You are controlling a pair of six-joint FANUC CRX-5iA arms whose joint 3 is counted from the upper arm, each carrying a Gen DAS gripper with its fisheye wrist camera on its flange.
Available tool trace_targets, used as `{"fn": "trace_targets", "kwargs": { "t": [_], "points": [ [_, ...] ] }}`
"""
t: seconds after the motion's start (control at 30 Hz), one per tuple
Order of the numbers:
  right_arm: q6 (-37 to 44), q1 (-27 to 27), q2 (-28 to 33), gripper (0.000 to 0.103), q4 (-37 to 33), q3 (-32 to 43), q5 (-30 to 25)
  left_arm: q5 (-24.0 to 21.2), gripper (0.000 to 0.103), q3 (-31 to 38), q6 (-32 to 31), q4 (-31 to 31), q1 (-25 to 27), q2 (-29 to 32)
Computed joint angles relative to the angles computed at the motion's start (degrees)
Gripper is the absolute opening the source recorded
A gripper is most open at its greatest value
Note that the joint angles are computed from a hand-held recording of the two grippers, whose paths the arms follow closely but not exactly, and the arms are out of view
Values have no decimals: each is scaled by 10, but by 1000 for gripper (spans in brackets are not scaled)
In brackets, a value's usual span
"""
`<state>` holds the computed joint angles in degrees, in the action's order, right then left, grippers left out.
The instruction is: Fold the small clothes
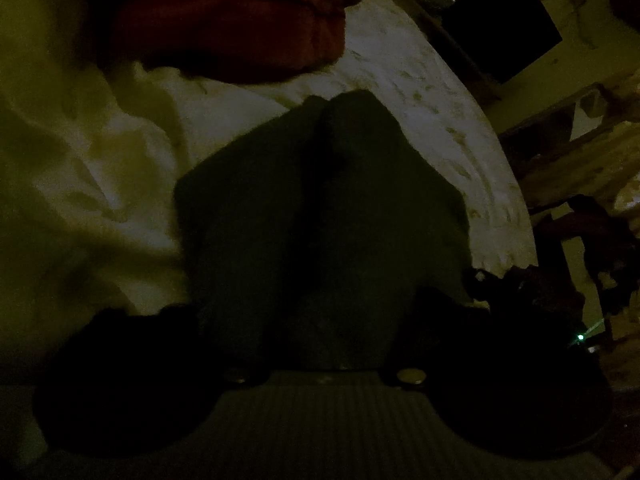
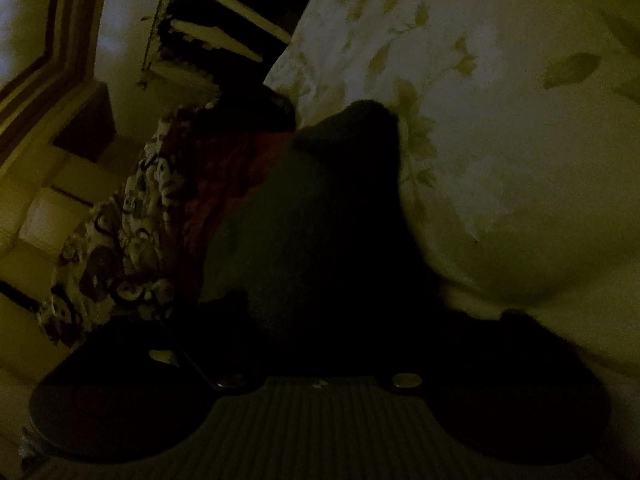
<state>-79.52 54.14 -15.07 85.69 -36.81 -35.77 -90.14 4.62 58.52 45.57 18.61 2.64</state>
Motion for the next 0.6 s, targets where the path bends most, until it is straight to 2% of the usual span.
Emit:
{"fn": "trace_targets", "kwargs": {
  "t": [0.07,0.13,0.2,0.33,0.4,0.6],
  "points": [
    [23,11,0,101,-12,4,-14,-4,69,0,3,6,3,-6],
    [48,38,4,90,-38,20,-57,-3,60,4,1,6,4,-13],
    [81,62,12,85,-55,39,-96,-9,50,13,5,10,7,-19],
    [149,100,9,77,-55,72,-150,-25,47,27,2,31,14,-35],
    [159,119,-3,76,-48,81,-175,-42,46,30,-2,53,18,-42],
    [260,210,-37,75,-56,121,-299,-88,46,47,-11,114,22,-71]
  ]
}}
